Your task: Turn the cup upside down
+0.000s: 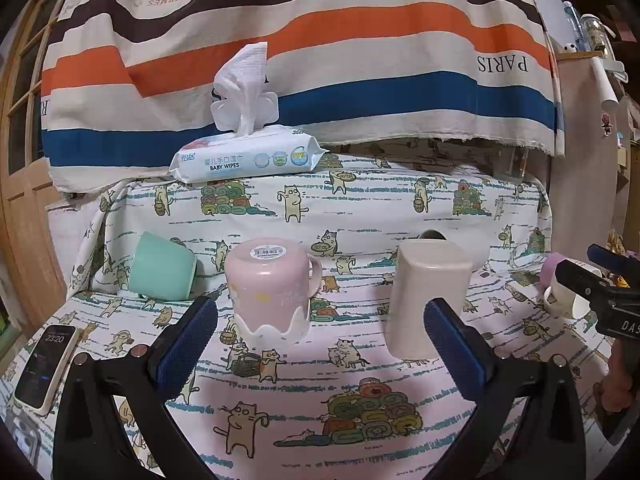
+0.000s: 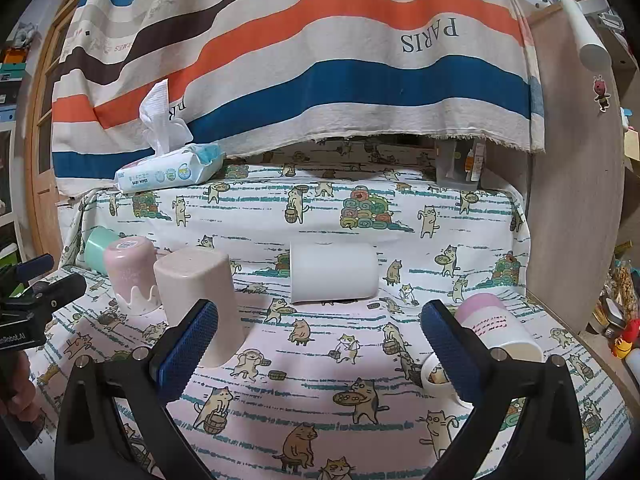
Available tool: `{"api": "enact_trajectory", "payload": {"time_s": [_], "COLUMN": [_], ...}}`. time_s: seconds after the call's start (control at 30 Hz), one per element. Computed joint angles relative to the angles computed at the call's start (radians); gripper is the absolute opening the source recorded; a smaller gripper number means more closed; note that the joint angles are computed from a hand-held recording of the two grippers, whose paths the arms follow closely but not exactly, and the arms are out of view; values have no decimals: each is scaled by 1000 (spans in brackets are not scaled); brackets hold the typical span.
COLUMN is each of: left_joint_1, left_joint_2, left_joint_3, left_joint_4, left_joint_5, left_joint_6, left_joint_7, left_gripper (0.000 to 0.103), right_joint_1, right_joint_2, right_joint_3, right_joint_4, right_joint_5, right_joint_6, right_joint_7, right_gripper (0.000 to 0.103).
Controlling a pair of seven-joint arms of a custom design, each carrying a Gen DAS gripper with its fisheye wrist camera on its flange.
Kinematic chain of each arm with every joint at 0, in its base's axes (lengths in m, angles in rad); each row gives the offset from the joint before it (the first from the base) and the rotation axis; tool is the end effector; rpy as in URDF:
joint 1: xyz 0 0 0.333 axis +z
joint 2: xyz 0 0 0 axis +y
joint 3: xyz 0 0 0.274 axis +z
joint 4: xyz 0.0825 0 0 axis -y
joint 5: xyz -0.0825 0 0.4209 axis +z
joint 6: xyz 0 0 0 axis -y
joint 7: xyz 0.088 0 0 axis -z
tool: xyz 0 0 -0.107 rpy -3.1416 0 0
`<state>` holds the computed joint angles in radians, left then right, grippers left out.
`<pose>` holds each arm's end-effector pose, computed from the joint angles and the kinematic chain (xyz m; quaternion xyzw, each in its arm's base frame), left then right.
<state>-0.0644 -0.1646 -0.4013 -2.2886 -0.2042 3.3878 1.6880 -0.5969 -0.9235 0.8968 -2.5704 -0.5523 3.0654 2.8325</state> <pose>0.5135 -0.2423 0.5092 -0.4513 0.6737 -0.4853 0.3272 0.4341 0.2067 0.4980 -0.4977 0.6186 -0.4760 0.3782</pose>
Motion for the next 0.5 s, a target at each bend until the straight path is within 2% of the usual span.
{"api": "enact_trajectory", "payload": {"time_s": [0.07, 0.13, 0.33, 0.5], "left_joint_1": [-13, -58, -37, -40], "left_joint_2": [1, 3, 5, 4], "left_joint_3": [14, 66, 44, 47], "left_joint_4": [-1, -2, -1, -2], "left_joint_5": [11, 50, 48, 52], "left_joint_6": [0, -2, 1, 2], "left_joint_7": [-7, -32, -33, -36], "left_gripper": [103, 103, 103, 103], "right_joint_1": [1, 0, 0, 0], "right_joint_2": [-1, -1, -2, -1], "right_joint_3": [-2, -1, -1, 1], "right_joint_4": [-3, -2, -3, -2], "right_joint_5": [0, 2, 5, 7], "right_joint_6": [2, 2, 3, 1], "right_joint_7": [-2, -2, -5, -6], "right_gripper": [102, 102, 102, 102]}}
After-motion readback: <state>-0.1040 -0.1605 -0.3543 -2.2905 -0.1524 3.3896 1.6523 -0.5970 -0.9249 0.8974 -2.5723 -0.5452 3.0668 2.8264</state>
